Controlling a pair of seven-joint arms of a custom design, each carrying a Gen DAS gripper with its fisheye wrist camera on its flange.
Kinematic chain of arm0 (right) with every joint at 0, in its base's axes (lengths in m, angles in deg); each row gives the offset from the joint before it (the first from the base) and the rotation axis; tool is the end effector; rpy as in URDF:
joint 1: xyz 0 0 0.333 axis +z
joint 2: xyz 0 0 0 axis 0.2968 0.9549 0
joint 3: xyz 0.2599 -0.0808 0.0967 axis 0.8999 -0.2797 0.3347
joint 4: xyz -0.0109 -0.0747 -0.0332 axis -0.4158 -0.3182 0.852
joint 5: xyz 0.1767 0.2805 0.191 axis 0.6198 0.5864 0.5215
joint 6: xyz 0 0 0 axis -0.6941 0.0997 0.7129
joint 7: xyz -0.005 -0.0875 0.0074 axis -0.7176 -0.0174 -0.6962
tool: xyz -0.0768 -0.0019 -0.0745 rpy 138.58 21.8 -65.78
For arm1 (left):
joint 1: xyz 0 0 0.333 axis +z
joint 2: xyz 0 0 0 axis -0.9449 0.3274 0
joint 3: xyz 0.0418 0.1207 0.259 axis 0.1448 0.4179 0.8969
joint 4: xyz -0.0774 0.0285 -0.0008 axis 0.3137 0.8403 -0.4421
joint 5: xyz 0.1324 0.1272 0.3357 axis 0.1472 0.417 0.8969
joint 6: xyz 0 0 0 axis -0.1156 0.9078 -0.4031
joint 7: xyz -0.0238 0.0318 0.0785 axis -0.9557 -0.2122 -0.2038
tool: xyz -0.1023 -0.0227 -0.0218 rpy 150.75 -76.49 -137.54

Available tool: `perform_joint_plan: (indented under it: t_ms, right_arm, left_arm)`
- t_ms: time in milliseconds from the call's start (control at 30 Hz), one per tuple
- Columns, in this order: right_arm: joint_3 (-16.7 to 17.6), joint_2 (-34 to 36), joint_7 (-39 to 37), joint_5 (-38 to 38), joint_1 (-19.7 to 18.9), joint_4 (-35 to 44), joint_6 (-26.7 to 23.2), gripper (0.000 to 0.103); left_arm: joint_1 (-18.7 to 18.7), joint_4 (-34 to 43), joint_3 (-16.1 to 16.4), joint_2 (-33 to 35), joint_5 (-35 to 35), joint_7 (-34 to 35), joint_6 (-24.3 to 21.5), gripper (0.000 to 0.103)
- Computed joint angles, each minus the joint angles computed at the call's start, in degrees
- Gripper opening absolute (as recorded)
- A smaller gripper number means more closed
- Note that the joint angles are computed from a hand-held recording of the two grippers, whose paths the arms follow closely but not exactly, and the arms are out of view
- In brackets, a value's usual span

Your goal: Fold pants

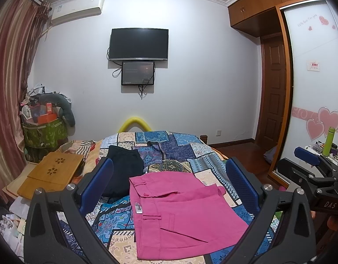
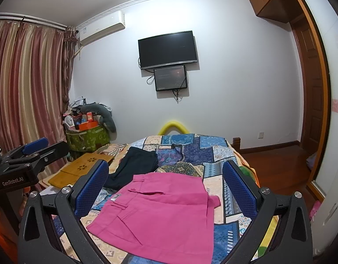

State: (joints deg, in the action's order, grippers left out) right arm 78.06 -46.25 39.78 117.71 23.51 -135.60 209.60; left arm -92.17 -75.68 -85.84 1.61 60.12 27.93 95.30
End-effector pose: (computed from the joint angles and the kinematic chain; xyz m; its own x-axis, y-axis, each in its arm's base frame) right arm 0.6811 0.1265 0.5228 0.4038 -0.9085 -0.1078 -0.2559 0.0010 -0.9667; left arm 0.6630 -0.2796 0.5164 0.0284 -0.9992 0.0294 -0.2357 -0.0353 -0.9712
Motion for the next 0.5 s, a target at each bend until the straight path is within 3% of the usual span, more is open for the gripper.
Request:
perform_joint_plan:
  t_ms: [500]
  right_arm:
    - [0.14,0.92,3.93,-3.79,-0.15,0.6,0.14,0.103]
  left_arm:
    - [0.32,0.58,-0.17,0.56,-1.06,1.12,0.35,0.103]
